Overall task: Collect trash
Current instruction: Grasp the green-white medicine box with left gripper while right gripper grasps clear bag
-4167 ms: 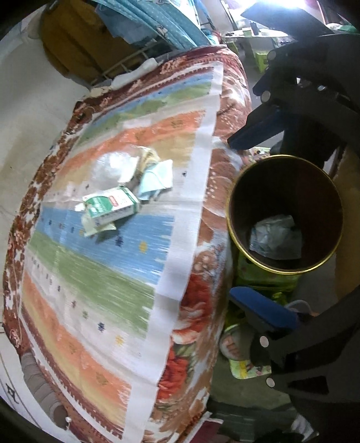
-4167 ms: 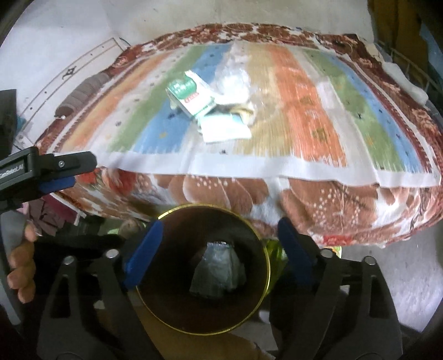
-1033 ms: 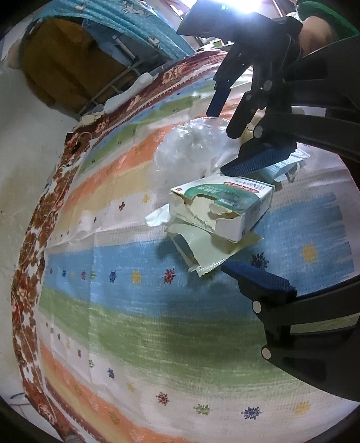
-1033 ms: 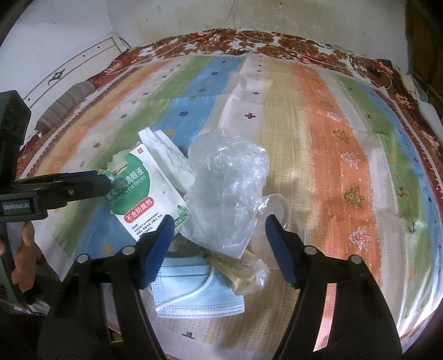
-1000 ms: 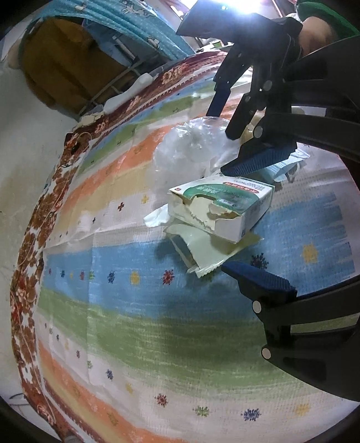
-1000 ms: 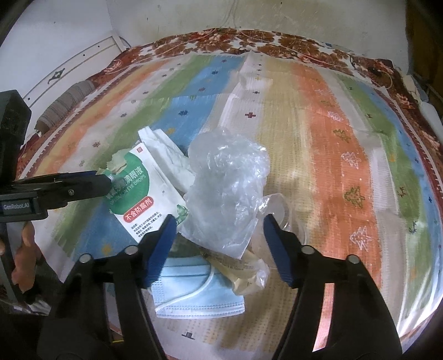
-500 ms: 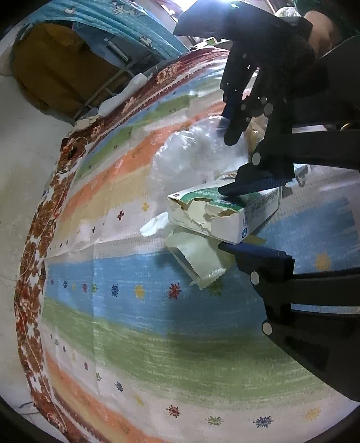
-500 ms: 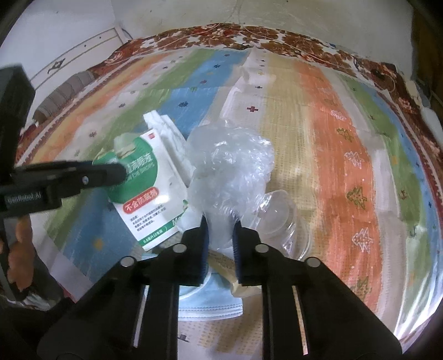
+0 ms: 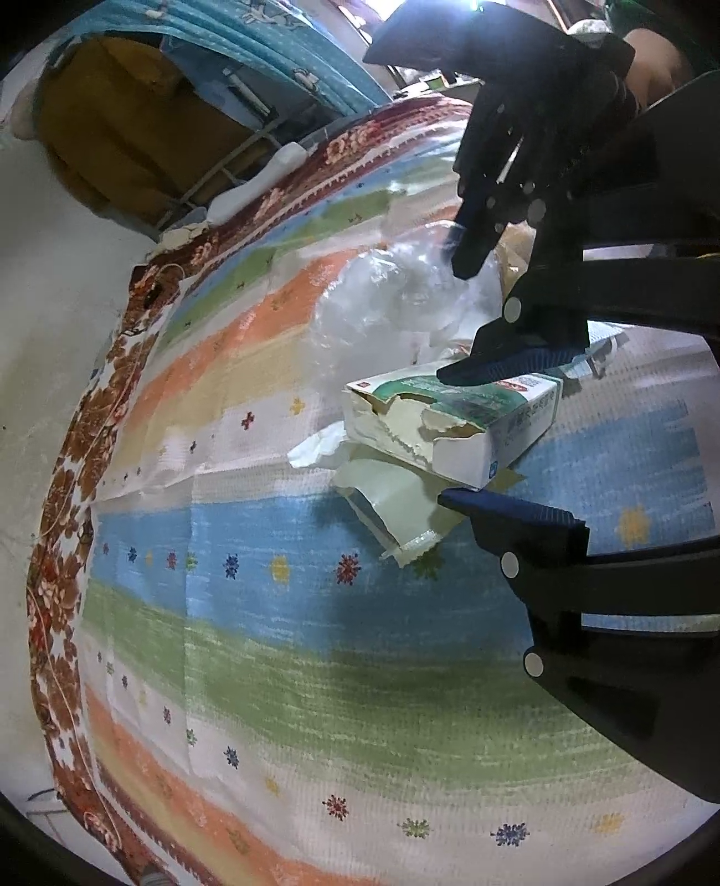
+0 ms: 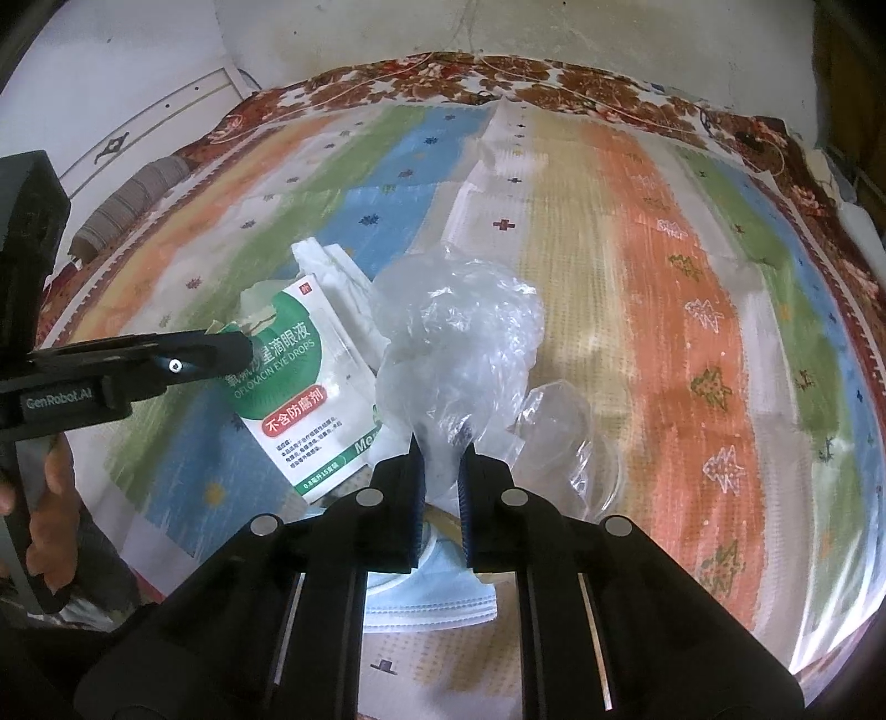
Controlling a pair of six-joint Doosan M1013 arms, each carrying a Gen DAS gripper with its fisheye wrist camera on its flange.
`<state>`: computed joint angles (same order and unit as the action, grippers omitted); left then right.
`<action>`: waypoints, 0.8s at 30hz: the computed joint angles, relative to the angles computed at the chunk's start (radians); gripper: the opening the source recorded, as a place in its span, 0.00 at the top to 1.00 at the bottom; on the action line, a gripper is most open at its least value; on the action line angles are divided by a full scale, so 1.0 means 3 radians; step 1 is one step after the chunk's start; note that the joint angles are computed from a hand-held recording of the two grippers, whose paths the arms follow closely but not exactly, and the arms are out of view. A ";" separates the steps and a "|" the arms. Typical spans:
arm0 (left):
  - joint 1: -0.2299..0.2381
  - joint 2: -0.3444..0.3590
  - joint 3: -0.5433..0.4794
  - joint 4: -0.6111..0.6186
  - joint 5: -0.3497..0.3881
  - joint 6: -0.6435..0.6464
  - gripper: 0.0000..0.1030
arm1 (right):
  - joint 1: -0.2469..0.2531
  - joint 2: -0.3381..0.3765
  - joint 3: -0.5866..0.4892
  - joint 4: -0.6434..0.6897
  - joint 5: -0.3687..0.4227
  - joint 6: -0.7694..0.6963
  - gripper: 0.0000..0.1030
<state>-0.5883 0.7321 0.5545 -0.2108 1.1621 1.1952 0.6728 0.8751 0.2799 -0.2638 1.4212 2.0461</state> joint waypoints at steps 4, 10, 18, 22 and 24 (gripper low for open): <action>-0.0011 0.0005 -0.0013 -0.0014 -0.0030 0.0037 0.63 | 0.0000 0.0010 -0.0022 0.0001 0.0020 -0.0011 0.92; -0.0043 0.0024 -0.0061 0.0005 0.0006 0.0119 0.69 | 0.0002 0.0011 -0.0030 -0.0011 0.0034 -0.0005 0.92; -0.0094 -0.0032 -0.0016 0.0146 0.0067 0.0191 0.75 | 0.0026 -0.0101 0.0111 -0.0046 -0.0041 0.0033 0.93; -0.0090 -0.0148 0.0149 0.0203 -0.0022 0.0057 0.77 | 0.0046 -0.0219 0.0281 -0.0066 -0.0134 0.0070 0.93; -0.0093 -0.0205 0.0210 0.0221 -0.0061 0.0002 0.77 | 0.0060 -0.0278 0.0358 -0.0074 -0.0183 0.0078 0.94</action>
<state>-0.6161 0.6705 0.6175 -0.1446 1.1437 1.1958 0.6908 0.7917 0.3873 -0.2861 1.3663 2.0696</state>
